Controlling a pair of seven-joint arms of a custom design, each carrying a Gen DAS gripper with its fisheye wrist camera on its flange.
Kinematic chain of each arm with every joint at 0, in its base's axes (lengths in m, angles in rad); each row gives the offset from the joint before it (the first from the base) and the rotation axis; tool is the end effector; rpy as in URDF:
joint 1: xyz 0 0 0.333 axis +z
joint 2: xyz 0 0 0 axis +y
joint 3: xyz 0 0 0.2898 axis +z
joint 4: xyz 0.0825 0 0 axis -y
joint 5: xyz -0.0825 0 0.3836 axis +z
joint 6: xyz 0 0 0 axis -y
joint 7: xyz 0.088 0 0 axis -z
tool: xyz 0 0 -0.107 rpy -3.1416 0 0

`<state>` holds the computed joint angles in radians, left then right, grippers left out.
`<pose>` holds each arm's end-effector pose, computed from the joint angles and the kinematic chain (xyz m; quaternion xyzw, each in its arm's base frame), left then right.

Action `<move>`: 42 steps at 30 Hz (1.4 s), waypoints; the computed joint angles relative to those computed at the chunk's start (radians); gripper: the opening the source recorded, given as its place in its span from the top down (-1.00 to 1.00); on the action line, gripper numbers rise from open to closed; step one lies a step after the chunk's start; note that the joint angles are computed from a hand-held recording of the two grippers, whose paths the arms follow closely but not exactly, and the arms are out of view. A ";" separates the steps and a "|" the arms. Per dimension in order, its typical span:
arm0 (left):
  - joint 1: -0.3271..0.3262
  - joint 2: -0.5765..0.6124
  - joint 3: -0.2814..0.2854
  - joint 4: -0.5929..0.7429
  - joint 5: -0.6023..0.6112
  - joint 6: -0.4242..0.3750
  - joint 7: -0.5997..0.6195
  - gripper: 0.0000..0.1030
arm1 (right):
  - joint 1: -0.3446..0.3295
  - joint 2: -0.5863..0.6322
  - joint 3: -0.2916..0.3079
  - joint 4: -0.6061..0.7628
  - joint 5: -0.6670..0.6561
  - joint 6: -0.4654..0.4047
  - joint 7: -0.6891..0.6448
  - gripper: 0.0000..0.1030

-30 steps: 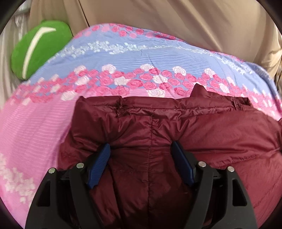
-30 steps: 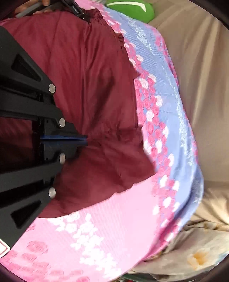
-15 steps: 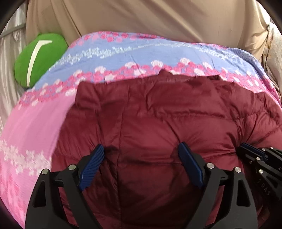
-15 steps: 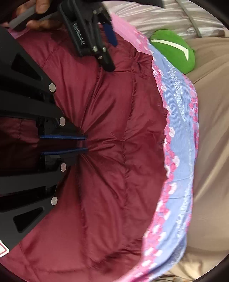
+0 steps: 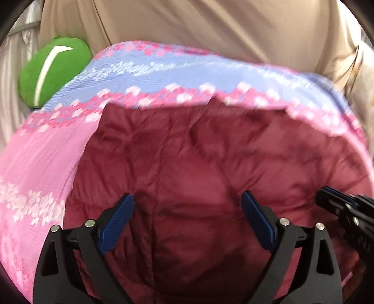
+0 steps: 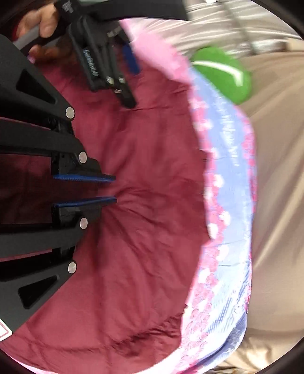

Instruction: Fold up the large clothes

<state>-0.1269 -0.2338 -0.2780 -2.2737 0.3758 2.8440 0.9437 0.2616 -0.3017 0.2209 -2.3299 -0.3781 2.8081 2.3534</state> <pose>0.4772 -0.2340 0.5139 -0.6096 0.6821 -0.3218 0.2442 0.4413 0.2592 0.5165 -0.6575 0.6408 -0.2090 0.3368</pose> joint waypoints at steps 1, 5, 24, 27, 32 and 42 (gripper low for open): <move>-0.007 0.005 0.009 0.019 -0.017 0.010 0.016 -0.76 | -0.013 -0.006 -0.006 0.013 -0.008 0.000 0.003 0.67; 0.007 0.118 -0.014 0.179 0.053 -0.032 0.007 -0.76 | -0.044 0.078 -0.036 0.133 -0.019 -0.060 -0.025 0.59; -0.128 0.380 0.116 0.417 0.140 -0.160 -0.044 -0.87 | -0.006 0.239 -0.116 0.243 -0.035 -0.103 -0.021 0.56; -0.135 0.376 0.121 0.412 0.176 -0.165 -0.071 -0.87 | 0.002 0.184 -0.115 0.205 -0.042 -0.082 0.005 0.46; -0.133 0.375 0.118 0.410 0.188 -0.166 -0.079 -0.87 | 0.015 0.099 -0.067 0.125 -0.006 -0.016 -0.026 0.46; -0.136 0.345 0.120 0.378 0.251 -0.172 -0.146 -0.87 | 0.041 0.136 -0.026 0.149 -0.234 -0.117 0.143 0.44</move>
<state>-0.2624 0.1111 -0.1583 -1.8960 0.6268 2.6725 0.7975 0.3025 -0.1662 0.1946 -2.1813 -0.6119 2.6912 2.4967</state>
